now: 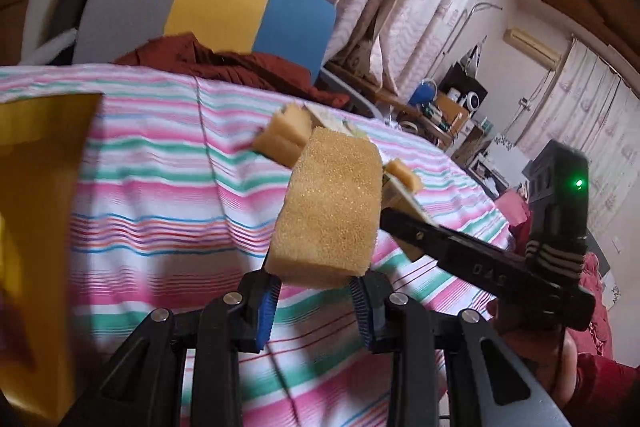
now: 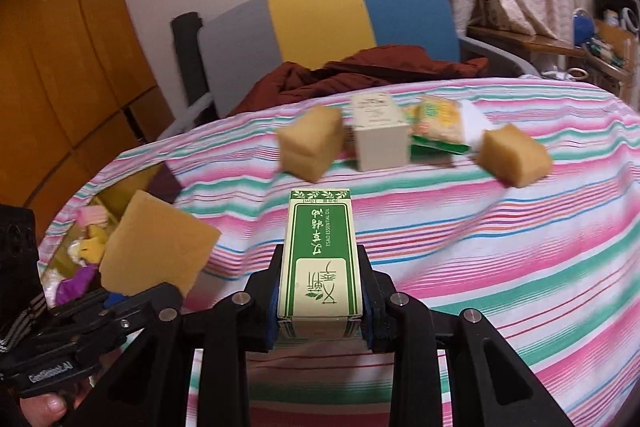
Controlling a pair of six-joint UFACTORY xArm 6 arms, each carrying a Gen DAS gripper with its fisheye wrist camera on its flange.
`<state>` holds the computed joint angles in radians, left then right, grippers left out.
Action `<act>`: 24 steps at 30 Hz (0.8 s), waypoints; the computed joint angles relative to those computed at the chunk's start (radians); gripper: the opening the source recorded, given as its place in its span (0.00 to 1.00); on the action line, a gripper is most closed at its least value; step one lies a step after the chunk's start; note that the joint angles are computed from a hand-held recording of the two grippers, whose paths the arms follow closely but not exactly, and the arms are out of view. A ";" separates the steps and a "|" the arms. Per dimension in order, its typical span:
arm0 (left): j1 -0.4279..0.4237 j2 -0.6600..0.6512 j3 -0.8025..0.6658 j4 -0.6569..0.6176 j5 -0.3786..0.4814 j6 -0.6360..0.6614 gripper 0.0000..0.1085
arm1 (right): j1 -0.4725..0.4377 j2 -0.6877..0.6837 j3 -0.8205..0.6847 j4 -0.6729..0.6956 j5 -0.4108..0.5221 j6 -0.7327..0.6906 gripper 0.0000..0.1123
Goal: Organize objects
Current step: 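Carry sponge and green box to the gold tray and release both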
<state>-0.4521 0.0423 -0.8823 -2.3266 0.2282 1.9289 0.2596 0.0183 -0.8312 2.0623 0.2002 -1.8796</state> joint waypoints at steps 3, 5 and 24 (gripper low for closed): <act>0.021 -0.066 0.044 -0.057 -0.007 0.065 0.30 | 0.040 -0.031 0.019 -0.015 0.014 0.013 0.27; 0.048 -0.117 0.084 -0.076 -0.009 0.081 0.30 | 0.072 -0.053 0.032 -0.030 0.024 0.026 0.27; 0.428 -0.287 0.226 -0.082 -0.054 0.057 0.30 | 0.369 -0.071 0.012 -0.250 0.095 0.250 0.28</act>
<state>-0.0237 -0.2444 -0.6565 -2.4082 0.1747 1.9862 0.6290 -0.0525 -0.8196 1.8122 0.2948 -1.6292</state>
